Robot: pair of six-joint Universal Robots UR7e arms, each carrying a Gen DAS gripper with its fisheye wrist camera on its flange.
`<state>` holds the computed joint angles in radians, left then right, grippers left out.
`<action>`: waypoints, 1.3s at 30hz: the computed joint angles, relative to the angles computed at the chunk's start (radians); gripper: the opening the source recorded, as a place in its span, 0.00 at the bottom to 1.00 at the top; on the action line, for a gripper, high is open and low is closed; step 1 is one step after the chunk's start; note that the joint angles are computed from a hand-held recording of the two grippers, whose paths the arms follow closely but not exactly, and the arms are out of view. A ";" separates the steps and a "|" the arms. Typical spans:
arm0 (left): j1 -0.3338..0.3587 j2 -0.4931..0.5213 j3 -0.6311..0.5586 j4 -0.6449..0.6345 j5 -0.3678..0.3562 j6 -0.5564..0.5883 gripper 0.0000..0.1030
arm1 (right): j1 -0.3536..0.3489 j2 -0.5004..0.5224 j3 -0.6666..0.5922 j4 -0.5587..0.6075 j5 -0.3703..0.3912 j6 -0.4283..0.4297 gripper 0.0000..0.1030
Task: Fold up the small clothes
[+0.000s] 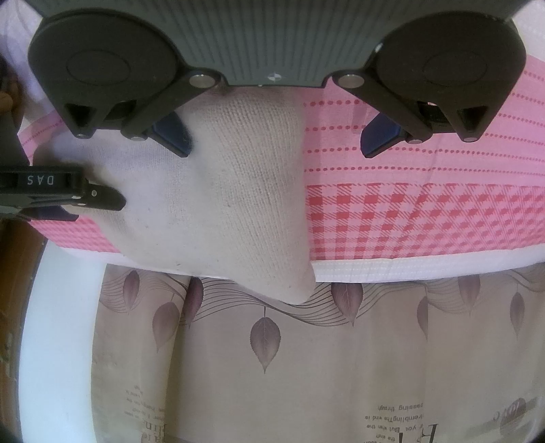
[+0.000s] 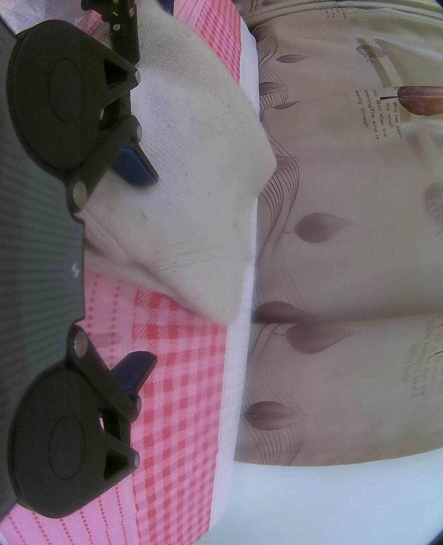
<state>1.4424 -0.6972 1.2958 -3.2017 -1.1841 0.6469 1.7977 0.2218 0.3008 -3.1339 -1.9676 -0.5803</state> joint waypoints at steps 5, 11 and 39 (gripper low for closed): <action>0.000 -0.002 0.002 -0.001 0.000 0.005 1.00 | 0.000 0.000 0.000 -0.002 0.001 -0.001 1.00; 0.001 -0.005 0.005 0.000 -0.003 0.010 1.00 | -0.001 0.000 0.001 -0.004 0.002 -0.003 1.00; 0.135 0.233 -0.830 1.027 -0.519 -0.202 0.84 | -0.054 -0.148 0.108 0.335 0.203 0.261 1.00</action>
<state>1.5772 -0.4637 0.4663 -2.1748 -1.7030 0.4446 1.7438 0.0733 0.4090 -2.7987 -1.7646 -0.3191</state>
